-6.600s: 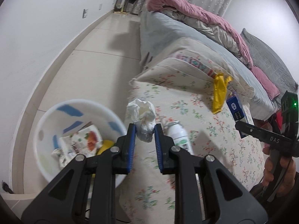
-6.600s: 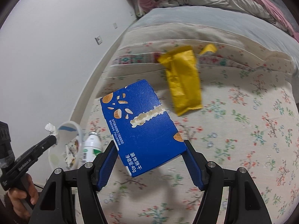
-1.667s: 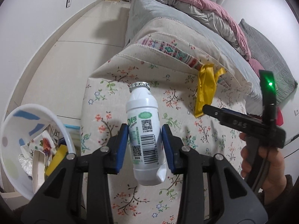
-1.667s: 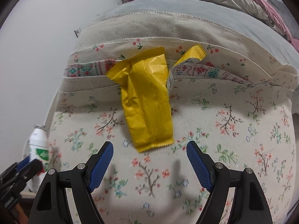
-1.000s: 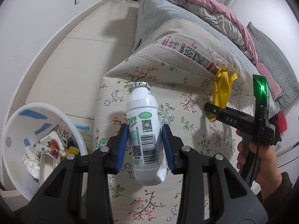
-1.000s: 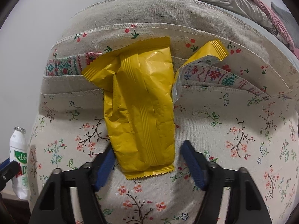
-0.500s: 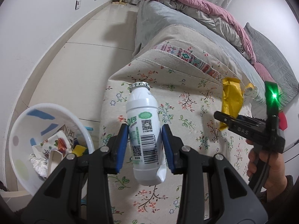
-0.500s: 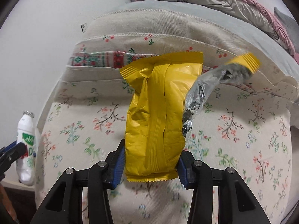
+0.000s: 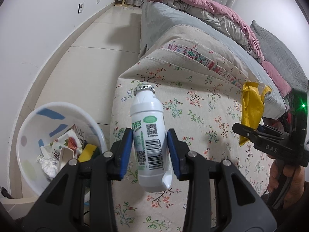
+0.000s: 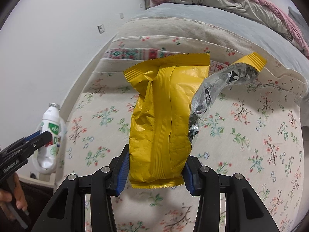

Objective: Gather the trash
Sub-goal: 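Carry the AD bottle and yellow snack bag over the bin with both grippers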

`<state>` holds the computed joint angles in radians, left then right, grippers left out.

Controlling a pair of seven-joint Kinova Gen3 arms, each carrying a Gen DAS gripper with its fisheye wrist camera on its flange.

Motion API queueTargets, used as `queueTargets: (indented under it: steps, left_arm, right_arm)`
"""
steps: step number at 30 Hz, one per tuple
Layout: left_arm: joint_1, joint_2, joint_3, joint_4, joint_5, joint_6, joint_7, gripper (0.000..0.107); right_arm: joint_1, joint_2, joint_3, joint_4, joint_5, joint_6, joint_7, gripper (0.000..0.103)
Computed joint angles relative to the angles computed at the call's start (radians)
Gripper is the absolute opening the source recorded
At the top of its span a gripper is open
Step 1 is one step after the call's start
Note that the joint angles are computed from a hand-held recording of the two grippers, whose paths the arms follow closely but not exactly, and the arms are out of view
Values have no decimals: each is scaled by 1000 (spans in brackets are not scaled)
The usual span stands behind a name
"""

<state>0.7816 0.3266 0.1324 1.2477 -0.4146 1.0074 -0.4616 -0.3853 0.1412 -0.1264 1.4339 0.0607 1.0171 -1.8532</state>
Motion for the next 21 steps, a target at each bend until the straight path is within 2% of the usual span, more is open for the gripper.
queueTargets:
  steps: [11,21]
  left_arm:
    - [10,-45,7,68,-40,-11,38,39]
    - [-9,-135,34,202,-120,1,153,39]
  right_arm:
    - [-49,-18,-27,10,34,3,7,49]
    - [-129,-3,-62,-1,66,4,11,49]
